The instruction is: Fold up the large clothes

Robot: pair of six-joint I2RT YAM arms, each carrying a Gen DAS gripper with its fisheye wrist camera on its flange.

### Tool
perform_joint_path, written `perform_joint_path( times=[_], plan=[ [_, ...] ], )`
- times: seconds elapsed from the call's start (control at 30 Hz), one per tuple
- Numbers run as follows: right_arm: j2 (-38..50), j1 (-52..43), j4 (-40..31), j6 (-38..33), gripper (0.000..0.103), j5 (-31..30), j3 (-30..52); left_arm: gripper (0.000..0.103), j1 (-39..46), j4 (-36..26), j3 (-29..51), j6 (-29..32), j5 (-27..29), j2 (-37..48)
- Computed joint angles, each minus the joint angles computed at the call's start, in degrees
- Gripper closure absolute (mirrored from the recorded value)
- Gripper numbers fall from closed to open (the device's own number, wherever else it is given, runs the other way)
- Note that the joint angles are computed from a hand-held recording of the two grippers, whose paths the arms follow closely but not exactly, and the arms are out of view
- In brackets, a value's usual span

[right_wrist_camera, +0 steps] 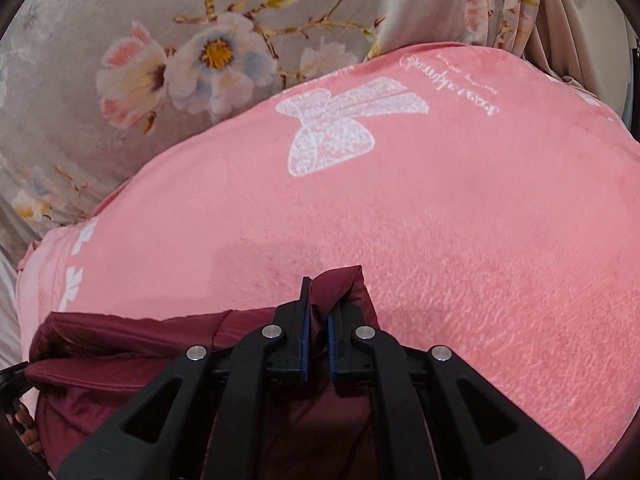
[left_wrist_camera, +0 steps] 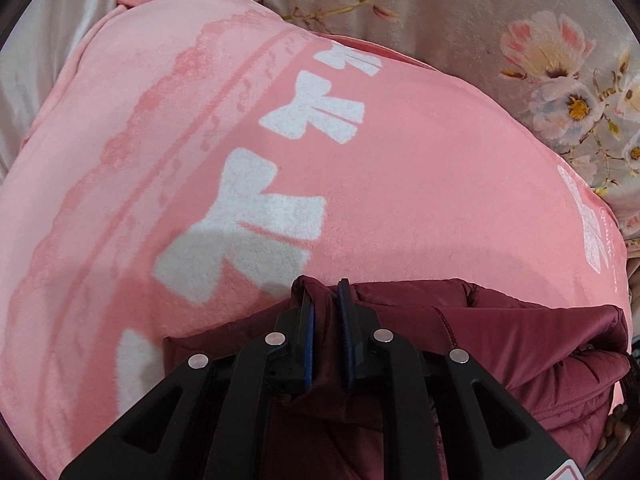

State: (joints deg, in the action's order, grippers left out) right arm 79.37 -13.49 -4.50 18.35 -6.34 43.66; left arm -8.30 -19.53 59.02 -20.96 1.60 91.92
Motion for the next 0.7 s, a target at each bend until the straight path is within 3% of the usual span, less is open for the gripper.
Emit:
perform_joint_path(
  times=[0.17, 0.23, 0.3, 0.33, 0.37, 0.4, 0.43, 0.47, 0.57, 0.7],
  plan=[
    [-1.8, -2.8, -0.2, 1.7, 0.092, -5.3, -0.4, 0.087, 2.2, 0.9, -0.8, -1.5, 3.6, -2.5],
    [-5.2, -6.7, 0.6, 4.3, 0.081, -11.3, -1.7, 0.087, 4.8, -1.0, -0.2, -1.2, 8.1, -5.9],
    [-9.9, -9.1, 0.3, 5.8, 0.066, -11.9, -2.8, 0.087, 6.2, -3.2, 1.4, 0.0, 10.0, -7.8],
    [-11.7, -9.8, -0.3, 5.4, 0.064, -12.1, -2.8, 0.087, 6.8, -5.3, 3.1, 1.1, 10.6, -8.6],
    [-12.8, -10.2, -1.2, 4.7, 0.064, -12.2, -2.4, 0.083, 6.9, -6.5, 4.3, 1.8, 9.1, -9.5],
    [-14.1, -10.4, -2.6, 4.1, 0.064, -12.0, -2.0, 0.060, 6.0, -6.6, 4.8, 1.9, 3.5, -11.3],
    [-15.1, -10.4, -3.4, 3.6, 0.064, -11.8, -1.9, 0.049, 5.2, -6.2, 4.8, 1.8, -1.2, -12.7],
    [-16.3, -9.9, -4.5, 3.1, 0.064, -11.5, -1.7, 0.044, 4.5, -5.4, 4.7, 2.1, -5.4, -14.3],
    [-19.4, -4.5, -7.2, 1.2, 0.064, -7.9, -1.2, 0.046, 3.2, -8.9, 7.9, 3.0, -5.9, -15.5],
    [-17.4, 11.4, -8.3, -0.3, 0.065, 3.0, 0.7, 0.046, -7.5, -12.2, 11.3, 3.2, -9.6, -12.8]
  ],
)
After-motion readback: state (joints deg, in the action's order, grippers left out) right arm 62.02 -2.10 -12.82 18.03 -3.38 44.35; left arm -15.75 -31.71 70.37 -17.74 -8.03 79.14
